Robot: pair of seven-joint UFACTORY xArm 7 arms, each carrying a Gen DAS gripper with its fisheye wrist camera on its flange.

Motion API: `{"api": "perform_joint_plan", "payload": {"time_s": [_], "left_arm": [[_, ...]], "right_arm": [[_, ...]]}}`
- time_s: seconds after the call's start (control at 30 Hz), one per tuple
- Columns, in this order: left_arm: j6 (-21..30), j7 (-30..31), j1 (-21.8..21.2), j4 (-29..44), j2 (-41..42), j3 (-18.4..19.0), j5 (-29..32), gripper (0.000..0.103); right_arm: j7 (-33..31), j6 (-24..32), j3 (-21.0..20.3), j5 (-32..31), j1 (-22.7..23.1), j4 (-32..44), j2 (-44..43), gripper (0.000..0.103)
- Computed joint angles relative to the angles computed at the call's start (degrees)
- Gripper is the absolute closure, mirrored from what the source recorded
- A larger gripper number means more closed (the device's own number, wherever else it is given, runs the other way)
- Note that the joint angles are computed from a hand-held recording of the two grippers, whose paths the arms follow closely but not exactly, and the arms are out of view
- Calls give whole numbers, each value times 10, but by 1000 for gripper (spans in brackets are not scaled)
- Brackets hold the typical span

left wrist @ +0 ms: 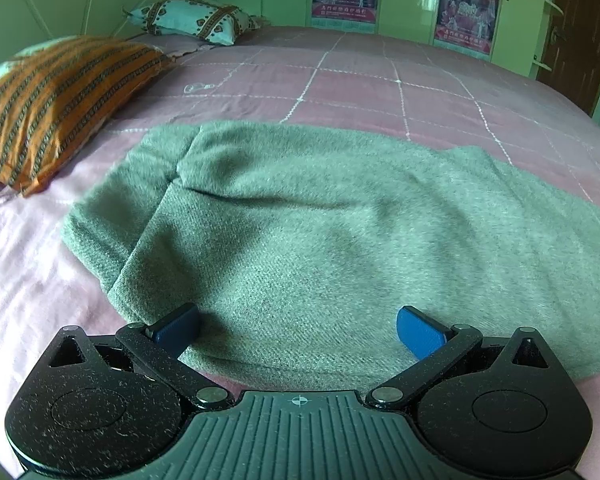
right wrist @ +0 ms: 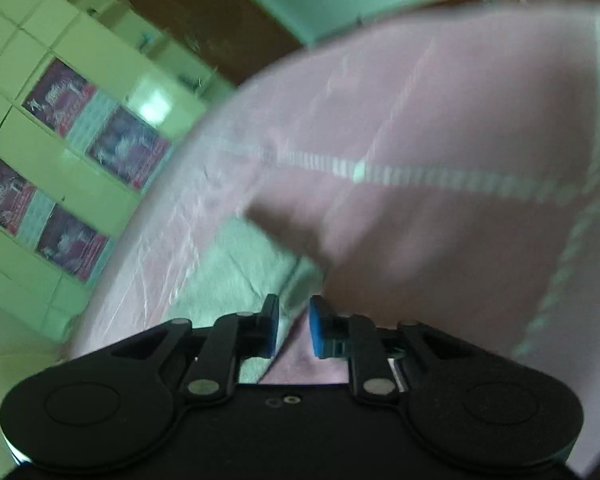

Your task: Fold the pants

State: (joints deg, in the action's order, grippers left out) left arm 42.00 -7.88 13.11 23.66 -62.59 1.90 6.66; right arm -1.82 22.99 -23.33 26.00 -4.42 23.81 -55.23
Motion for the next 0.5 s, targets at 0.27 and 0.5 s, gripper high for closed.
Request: {"api": "perform_joint_plan", "payload": {"time_s": [0.27,0.5], "left_arm": [[41,-48,23,-8,-93,30,-40,24],[-3,-101,68,-13,-55,103,-91,46]], "right_arm": [[-22,25,-6,16,43,1,-18,91],[-8,61,18,10,24,-9,-39,91]]}}
